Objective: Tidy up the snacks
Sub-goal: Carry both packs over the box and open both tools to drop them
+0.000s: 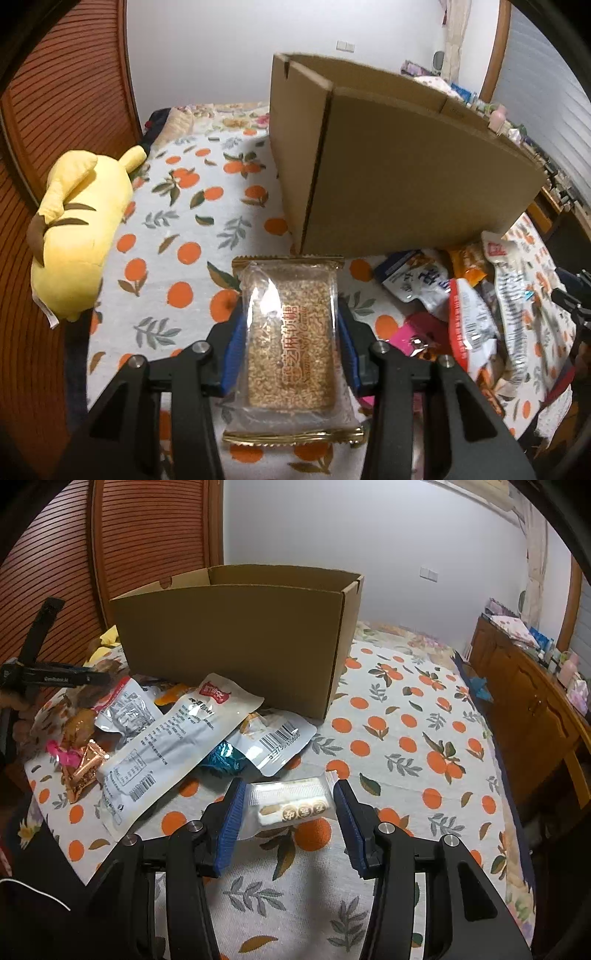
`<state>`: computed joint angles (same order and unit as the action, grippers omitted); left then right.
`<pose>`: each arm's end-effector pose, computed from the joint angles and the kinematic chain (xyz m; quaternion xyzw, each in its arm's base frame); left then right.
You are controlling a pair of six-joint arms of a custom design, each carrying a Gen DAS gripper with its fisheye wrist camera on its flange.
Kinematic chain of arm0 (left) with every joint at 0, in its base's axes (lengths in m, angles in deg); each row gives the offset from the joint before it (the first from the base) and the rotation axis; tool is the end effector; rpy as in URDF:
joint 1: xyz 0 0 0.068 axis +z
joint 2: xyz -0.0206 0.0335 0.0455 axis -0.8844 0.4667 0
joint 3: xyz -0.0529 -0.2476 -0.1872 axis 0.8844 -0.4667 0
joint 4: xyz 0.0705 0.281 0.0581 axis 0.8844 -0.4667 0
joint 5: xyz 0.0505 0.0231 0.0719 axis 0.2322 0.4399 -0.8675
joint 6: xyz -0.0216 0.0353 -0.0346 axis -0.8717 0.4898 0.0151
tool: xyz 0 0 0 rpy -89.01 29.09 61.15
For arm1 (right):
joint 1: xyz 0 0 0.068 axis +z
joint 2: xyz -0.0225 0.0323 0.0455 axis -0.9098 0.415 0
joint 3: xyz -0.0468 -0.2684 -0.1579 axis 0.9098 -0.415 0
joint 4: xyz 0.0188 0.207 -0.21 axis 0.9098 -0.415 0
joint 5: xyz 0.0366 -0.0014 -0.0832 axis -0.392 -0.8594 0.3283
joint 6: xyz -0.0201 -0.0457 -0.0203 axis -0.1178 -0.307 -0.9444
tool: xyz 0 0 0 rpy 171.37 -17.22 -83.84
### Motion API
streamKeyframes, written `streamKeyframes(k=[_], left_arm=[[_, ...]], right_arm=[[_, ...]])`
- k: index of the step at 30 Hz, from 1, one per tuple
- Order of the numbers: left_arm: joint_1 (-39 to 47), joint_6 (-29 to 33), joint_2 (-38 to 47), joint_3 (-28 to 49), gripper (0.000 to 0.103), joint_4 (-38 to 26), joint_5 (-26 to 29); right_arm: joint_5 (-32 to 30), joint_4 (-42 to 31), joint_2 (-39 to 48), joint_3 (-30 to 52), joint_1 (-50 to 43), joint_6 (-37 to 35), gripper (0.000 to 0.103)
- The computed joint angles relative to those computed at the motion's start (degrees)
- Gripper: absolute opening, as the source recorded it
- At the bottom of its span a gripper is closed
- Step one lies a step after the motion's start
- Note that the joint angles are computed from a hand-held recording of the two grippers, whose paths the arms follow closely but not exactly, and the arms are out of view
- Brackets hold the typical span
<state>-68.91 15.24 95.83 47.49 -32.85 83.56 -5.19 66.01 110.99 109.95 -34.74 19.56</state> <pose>0.1565 -0.0156 0.1178 -0.0885 0.9388 -0.0268 0.3318 0.2031 0.1237 0.1263 -0.3304 0.8594 0.1031 0.3764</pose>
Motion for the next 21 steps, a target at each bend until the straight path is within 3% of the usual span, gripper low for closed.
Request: streamKeyframes(k=[6,11,15,21], left_arm=[[-4.55,-1.55,-14.30,3.57,0.042,-13.12,-2.55],[-9.98,-3.20,-20.84,9.13,0.042,-20.95,-5.54],[-13.14,-3.45,-20.99,13.94,0.043,-23.14,-7.66],[-12.25,-0.84,-15.24,19.47,0.043,-21.41,-7.60]], right_arm=[[0.36,-3.38,-5.31,0.74,1.36,0.34,0.050],[0.48,-6.33,-9.35,3.33,3.01,0.47,0.050],[0.94,-7.54,-10.12,6.37,4.28,0.89,0.050],[0.60,-7.78,-7.22,12.17,5.24,1.86,0.050]])
